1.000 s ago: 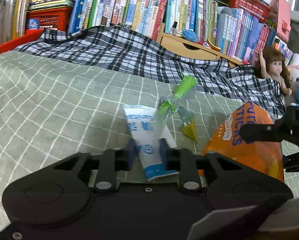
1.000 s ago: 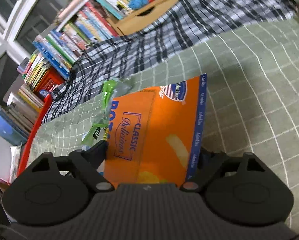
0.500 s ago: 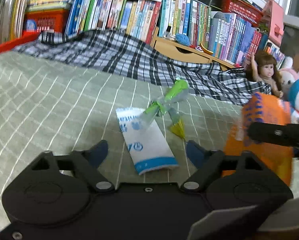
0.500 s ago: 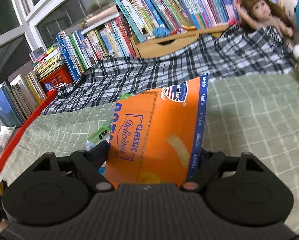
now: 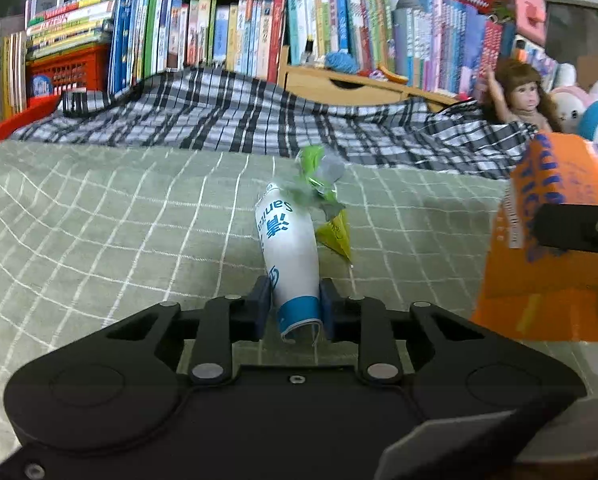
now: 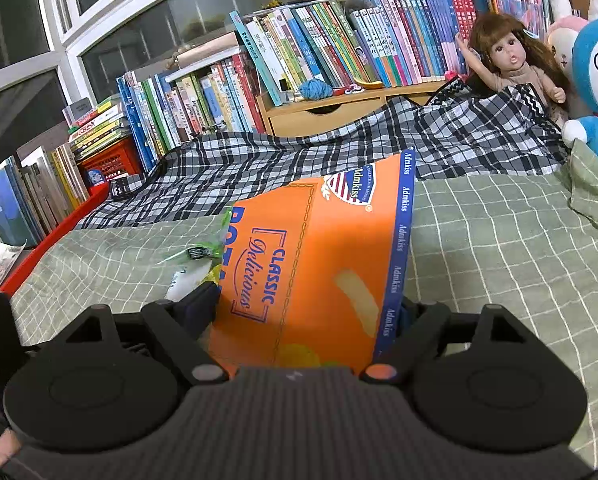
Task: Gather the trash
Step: 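Grasp the white tube with the left tool while the right tool grasps the orange snack box, then carry the white tube and orange snack box down into the black bin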
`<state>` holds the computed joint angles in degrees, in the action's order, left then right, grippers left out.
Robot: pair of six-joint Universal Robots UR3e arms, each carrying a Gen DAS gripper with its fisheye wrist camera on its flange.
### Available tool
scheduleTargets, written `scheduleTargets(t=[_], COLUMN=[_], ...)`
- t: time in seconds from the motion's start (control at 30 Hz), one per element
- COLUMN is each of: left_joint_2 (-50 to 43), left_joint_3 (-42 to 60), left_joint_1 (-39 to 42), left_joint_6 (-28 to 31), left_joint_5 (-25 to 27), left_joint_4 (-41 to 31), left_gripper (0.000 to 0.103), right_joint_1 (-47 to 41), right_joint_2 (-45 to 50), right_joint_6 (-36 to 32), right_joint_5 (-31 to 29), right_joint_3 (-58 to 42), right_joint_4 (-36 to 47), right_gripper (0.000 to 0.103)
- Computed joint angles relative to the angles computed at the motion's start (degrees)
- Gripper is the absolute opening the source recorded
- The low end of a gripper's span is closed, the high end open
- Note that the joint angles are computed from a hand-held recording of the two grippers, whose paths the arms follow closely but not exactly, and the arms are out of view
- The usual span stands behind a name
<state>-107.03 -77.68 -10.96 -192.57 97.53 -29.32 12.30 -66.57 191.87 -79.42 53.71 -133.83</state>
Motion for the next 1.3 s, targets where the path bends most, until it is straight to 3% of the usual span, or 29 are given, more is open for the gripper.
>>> scheduleTargets(t=[0.23, 0.53, 1.3], left_joint_2=[8.76, 17.55, 43.42], left_joint_3=[-7.2, -11.46, -28.19], left_joint_1=[0.45, 0.96, -4.77], left_joint_6=[1.02, 1.73, 1.47], left_joint_5=[-1.51, -3.15, -3.43], left_joint_4=[2.15, -2.74, -13.17], left_gripper=[0.024, 0.024, 0.024], right_joint_1=[0.44, 0.84, 4.77], right_joint_2=[-1.86, -6.72, -26.78], right_joint_6=[-0.25, 0.35, 0.15], right_joint_5=[0.44, 1.17, 3.69], right_joint_3=[2.55, 9.3, 38.4], right_joint_4=[-1.43, -4.07, -13.29], right_gripper=[0.085, 0.085, 0.085])
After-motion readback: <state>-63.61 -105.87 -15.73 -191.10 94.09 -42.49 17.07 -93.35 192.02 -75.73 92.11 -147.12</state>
